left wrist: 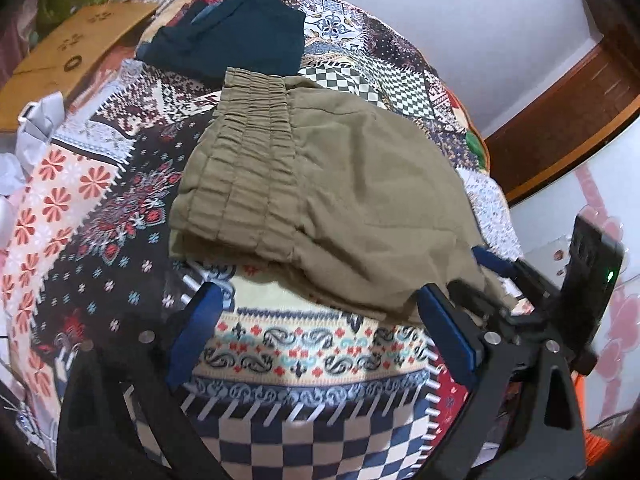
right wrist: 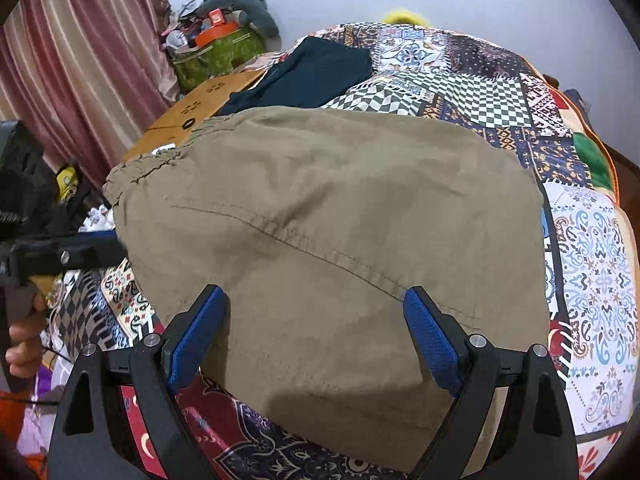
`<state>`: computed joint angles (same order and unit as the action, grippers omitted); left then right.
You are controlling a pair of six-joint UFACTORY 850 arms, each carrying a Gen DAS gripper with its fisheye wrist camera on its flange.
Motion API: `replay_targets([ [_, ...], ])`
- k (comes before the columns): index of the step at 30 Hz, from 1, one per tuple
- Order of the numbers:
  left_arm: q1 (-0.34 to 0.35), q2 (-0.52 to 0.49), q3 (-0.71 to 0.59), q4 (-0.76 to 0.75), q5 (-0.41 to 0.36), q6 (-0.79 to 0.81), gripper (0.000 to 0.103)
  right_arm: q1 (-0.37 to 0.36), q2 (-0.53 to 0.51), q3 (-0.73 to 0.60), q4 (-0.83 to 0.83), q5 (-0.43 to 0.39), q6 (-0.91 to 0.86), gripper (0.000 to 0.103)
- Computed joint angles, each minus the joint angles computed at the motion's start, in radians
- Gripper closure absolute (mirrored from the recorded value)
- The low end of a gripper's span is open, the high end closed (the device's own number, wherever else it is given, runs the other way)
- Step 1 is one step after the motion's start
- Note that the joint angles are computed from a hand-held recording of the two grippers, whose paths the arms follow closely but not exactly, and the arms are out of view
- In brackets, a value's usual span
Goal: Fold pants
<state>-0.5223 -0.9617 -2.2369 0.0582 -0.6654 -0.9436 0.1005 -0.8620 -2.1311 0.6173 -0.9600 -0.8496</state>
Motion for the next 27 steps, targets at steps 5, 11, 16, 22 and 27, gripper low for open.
replay_targets([
  [5, 0.033, 0.005, 0.027, -0.131, 0.099, 0.071, 0.003, -0.009, -0.029, -0.037, 0.024, -0.061, 0.005, 0.012],
  [11, 0.047, -0.029, -0.034, -0.067, 0.089, -0.009, 0.027, -0.011, -0.019, -0.014, 0.043, -0.054, -0.008, 0.012],
  [16, 0.051, -0.046, -0.076, 0.043, 0.018, -0.125, 0.059, -0.020, -0.024, -0.027, 0.054, -0.067, 0.025, 0.012],
  [22, -0.010, -0.088, -0.195, 0.380, -0.238, -0.248, 0.062, -0.069, 0.001, 0.003, 0.113, -0.054, 0.118, 0.014],
  [27, -0.071, -0.156, -0.336, 0.637, -0.503, -0.224, 0.062, -0.078, 0.062, 0.095, 0.031, 0.035, 0.127, 0.014],
])
